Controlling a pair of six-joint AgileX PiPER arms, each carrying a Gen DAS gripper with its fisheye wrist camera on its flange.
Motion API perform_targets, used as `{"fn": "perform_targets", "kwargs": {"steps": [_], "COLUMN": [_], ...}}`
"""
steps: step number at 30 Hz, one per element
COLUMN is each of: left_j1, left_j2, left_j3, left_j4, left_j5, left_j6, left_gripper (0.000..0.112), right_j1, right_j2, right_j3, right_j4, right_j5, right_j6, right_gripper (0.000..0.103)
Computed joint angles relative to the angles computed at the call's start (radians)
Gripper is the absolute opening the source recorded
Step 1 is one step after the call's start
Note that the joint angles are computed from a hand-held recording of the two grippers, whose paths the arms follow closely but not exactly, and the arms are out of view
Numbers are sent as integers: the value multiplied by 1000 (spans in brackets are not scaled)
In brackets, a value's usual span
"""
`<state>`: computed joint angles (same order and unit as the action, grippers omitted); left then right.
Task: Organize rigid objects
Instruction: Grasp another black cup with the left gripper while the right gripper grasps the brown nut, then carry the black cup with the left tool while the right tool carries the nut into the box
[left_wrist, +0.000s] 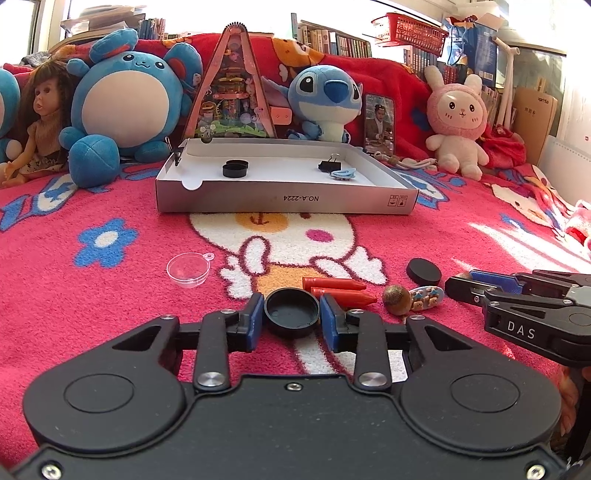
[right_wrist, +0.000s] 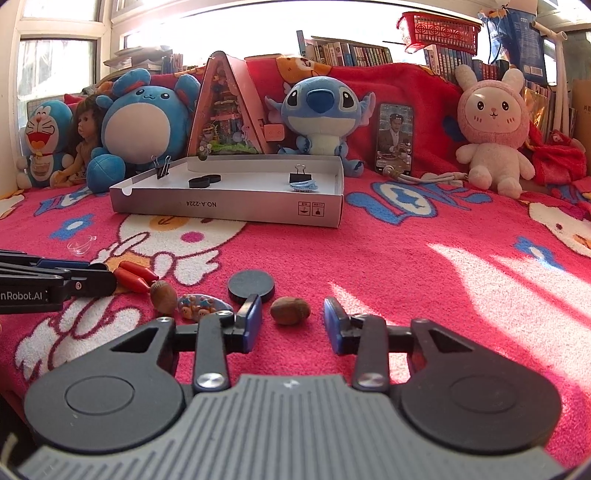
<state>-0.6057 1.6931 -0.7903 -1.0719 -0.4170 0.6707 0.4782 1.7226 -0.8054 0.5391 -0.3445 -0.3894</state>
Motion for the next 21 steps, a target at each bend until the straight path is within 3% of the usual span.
{"fn": "perform_targets", "kwargs": {"steps": [2,21], "left_j1": [0,8], "left_j2": [-5,-12], "left_j3": [5,-51], "left_j4": [13,-139], "left_j5": [-3,-41], "left_j6": [-17,105], "left_gripper": [31,31], "right_j1": [-2,-12], "right_j2": [-6,-31], "right_j3": [-1,-39], "right_j4": [-19,30], "right_j5": [15,20], "right_j6": [8,0], "right_gripper": [28,28]}}
